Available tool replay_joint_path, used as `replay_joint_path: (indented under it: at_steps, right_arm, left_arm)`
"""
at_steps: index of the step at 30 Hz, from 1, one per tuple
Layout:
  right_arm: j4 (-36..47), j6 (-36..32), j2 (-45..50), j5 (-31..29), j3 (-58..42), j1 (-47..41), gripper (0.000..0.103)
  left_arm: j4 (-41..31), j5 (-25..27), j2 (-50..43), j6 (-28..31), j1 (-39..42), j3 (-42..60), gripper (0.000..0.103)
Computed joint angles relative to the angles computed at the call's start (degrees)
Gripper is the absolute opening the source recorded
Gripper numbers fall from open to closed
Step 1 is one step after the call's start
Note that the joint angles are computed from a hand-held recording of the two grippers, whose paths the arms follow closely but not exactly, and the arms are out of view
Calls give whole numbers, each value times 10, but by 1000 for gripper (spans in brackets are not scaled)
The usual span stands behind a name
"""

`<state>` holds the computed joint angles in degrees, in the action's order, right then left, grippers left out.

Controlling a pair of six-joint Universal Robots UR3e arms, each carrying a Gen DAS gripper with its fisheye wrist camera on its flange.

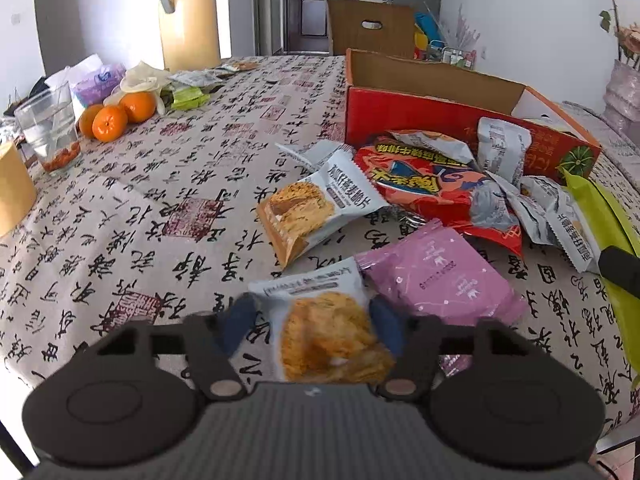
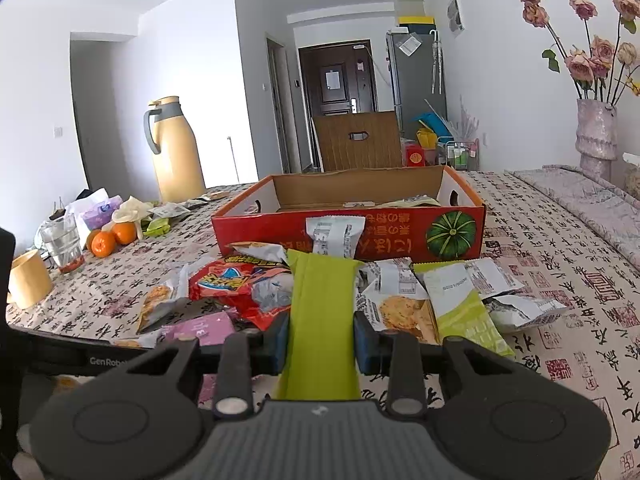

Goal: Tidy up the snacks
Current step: 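Grasp the cookie packet with the left tool while the right tool holds the green packet, then carry both packets over the box and open both tools to release them inside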

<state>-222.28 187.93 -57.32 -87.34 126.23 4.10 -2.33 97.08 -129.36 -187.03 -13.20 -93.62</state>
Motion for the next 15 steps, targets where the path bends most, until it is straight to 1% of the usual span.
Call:
replay_joint_path:
  at_steps: [2, 4, 10, 15]
  right_arm:
    - [-3, 1, -1, 0, 4, -1, 32]
    - [-5, 3, -1, -2, 8, -2, 32]
    - [-13, 4, -2, -3, 16, -2, 32]
    - [-19, 4, -3, -4, 21, -4, 32]
  left_arm:
    - [2, -3, 1, 6, 0, -1, 51]
    - [3, -4, 2, 9, 1, -2, 47]
    - [13, -3, 10, 12, -1, -12, 43]
    - [29, -3, 20, 14, -1, -24, 42]
